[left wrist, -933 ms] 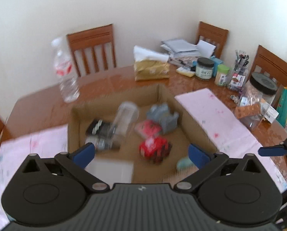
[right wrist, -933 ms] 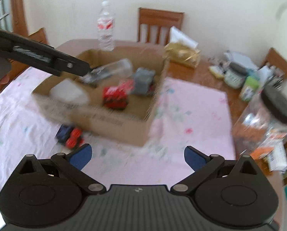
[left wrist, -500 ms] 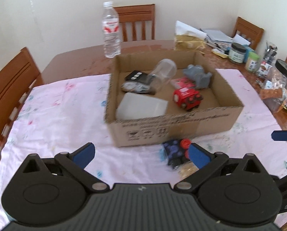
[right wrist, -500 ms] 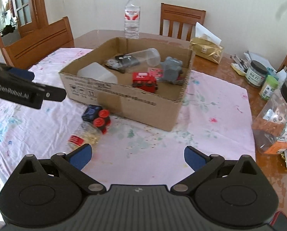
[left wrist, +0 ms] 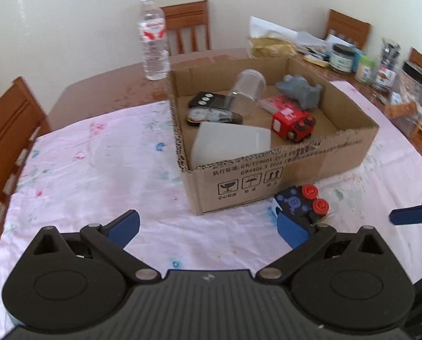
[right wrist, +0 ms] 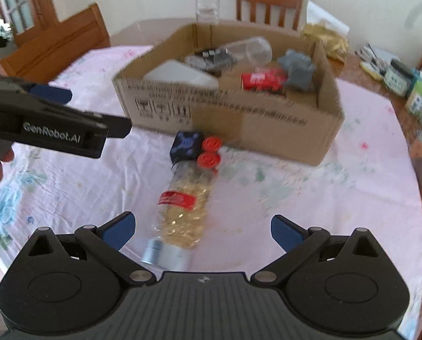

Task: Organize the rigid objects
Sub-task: 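Move both tools back toward the blue block toy and capsule bottle, then grasp the blue block toy with the left tool while the right grasps the capsule bottle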

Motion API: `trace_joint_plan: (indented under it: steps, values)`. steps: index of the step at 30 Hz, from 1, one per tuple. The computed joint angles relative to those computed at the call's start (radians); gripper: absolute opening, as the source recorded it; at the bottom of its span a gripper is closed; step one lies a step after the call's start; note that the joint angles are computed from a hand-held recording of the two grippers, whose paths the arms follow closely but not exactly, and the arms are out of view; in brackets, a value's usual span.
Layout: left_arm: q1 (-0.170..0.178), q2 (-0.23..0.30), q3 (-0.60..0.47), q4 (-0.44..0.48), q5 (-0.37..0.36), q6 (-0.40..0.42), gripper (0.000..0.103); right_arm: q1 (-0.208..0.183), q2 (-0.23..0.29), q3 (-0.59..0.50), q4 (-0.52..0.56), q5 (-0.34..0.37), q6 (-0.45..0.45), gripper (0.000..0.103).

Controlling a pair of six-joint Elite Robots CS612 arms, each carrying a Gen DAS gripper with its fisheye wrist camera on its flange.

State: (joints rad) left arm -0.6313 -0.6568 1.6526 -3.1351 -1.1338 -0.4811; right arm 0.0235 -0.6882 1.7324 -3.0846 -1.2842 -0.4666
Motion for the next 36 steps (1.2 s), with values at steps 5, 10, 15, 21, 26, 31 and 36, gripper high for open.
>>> trace_joint_plan:
  steps: [5, 10, 15, 21, 26, 31, 36]
  values:
    - [0.026, 0.011, -0.004, -0.041, -0.106, 0.080, 0.102, 0.031, 0.013, -0.001, -0.011, -0.103, 0.068, 0.103]
    - [0.034, 0.025, -0.020, -0.049, -0.165, 0.117, 0.102, 0.031, 0.011, 0.006, -0.020, -0.155, 0.122, 0.103]
    - [0.029, 0.033, -0.035, -0.036, -0.172, 0.104, 0.102, 0.015, 0.007, 0.011, -0.016, -0.145, 0.116, 0.103]
    - [0.016, 0.040, -0.059, -0.004, -0.157, 0.089, 0.102, -0.015, 0.006, 0.012, -0.020, -0.139, 0.100, 0.103]
    - [0.004, 0.047, -0.080, 0.034, -0.144, 0.077, 0.102, -0.038, 0.021, -0.010, -0.029, -0.164, 0.120, 0.103]
    - [-0.004, 0.047, -0.086, 0.057, -0.126, 0.056, 0.102, -0.062, 0.022, -0.029, 0.022, -0.110, 0.143, 0.103]
    - [0.000, 0.041, -0.078, 0.060, -0.105, 0.035, 0.102, -0.066, -0.004, -0.017, 0.130, 0.007, 0.098, 0.103]
